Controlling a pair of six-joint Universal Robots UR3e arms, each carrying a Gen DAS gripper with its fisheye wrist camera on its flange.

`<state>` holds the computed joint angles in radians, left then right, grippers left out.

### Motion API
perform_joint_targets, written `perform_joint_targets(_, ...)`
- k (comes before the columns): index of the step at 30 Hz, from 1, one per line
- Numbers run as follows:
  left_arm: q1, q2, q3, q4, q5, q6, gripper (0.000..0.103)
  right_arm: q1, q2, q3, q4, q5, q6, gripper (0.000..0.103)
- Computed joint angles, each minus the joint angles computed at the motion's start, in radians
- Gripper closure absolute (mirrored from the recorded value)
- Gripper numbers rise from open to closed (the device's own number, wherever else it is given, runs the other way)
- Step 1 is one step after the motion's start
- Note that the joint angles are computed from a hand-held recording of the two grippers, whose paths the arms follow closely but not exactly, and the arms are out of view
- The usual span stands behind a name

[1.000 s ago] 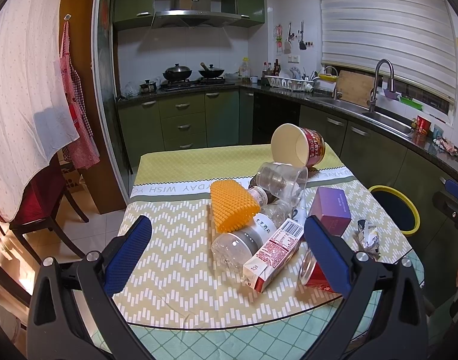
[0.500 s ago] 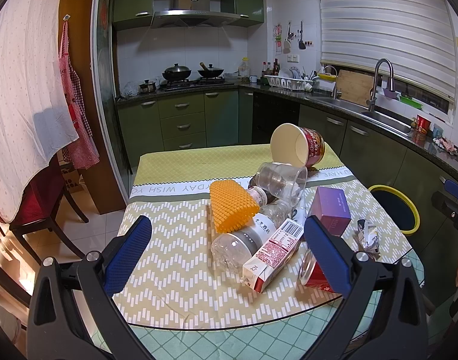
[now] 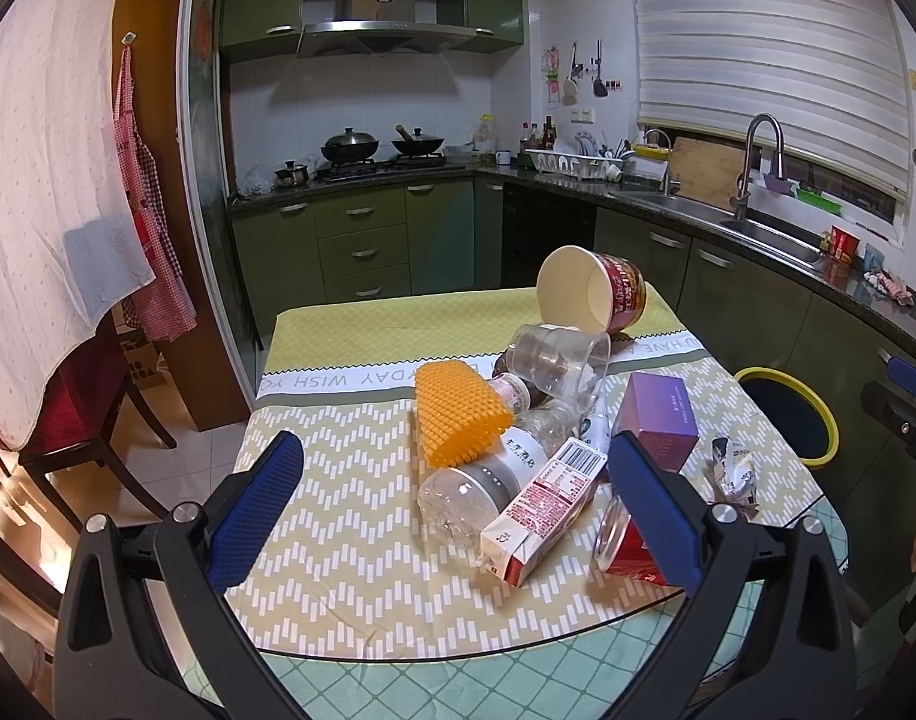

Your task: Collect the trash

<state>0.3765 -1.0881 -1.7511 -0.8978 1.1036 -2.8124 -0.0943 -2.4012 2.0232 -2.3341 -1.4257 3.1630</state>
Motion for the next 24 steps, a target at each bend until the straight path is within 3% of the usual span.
perform_joint_targets(9,-0.053,-0.118,0.074,0.043,0.040,-0.016,0.006,-0.012,0.091,-0.055,-0.003,0.010,-0.010,0.004)
perform_joint_targets(17,-0.163,-0.427,0.311,0.127,0.128,-0.061,0.006,0.036,0.428,-0.273,-0.108,-0.068,0.019,0.004)
perform_joint_targets(24,-0.224,-0.747,0.685,0.095,0.163,-0.100,0.006,0.095,0.837,-0.667,-0.090,-0.114,0.012,0.004)
